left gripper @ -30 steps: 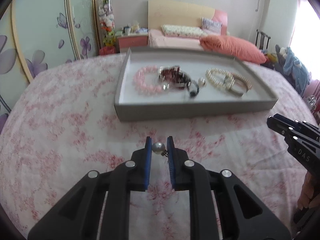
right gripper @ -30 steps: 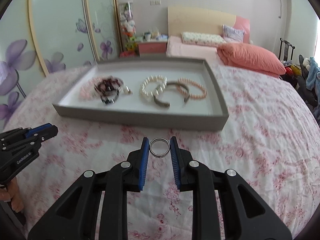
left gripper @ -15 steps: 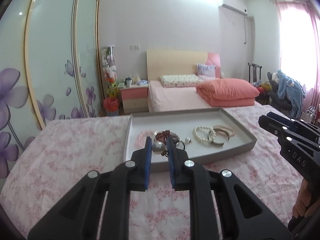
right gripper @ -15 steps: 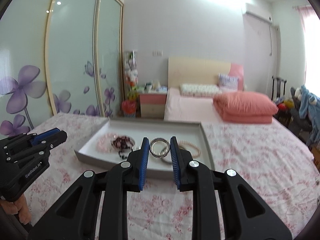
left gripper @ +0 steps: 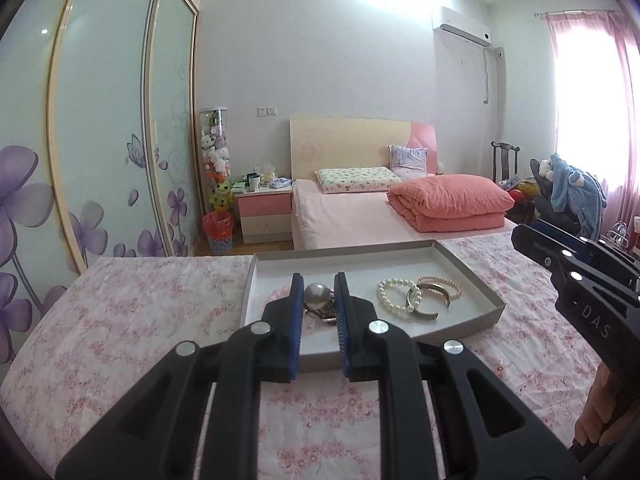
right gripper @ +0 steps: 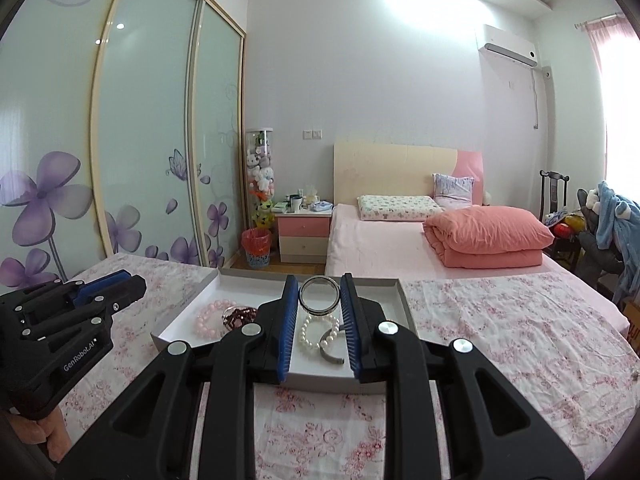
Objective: Organize jewelry
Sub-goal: 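Carry the pearl earring and silver ring over the tray with both tools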
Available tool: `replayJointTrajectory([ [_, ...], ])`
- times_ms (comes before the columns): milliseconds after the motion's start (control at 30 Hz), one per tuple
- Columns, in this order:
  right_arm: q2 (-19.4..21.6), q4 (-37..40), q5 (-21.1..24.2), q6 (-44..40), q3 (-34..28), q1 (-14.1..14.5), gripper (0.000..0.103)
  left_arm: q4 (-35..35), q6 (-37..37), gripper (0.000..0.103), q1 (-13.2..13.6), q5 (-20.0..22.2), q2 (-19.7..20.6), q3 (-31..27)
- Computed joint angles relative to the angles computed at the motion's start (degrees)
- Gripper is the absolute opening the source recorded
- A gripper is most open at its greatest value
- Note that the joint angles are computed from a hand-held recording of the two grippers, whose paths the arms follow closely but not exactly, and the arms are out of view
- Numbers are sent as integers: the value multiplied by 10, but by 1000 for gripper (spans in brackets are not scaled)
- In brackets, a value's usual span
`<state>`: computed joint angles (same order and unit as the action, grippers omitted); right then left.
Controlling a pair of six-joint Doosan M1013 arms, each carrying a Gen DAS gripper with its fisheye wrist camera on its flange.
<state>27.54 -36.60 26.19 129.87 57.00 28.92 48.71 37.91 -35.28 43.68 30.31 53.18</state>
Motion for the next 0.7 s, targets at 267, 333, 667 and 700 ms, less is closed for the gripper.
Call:
replayJointTrajectory([
  [267, 12, -4, -2, -3, -20, -3, 23, -17, 22, 16, 5, 10, 18, -31],
  [333, 18, -5, -3, -2, -28, -5, 23, -22, 28, 16, 8, 12, 24, -41],
  [667, 84, 78, 65, -59, -124, -17, 23, -68, 68, 16, 25, 45, 77, -123],
  [700, 90, 86, 72, -65, -131, -17, 23, -71, 75, 16, 26, 51, 85, -133],
])
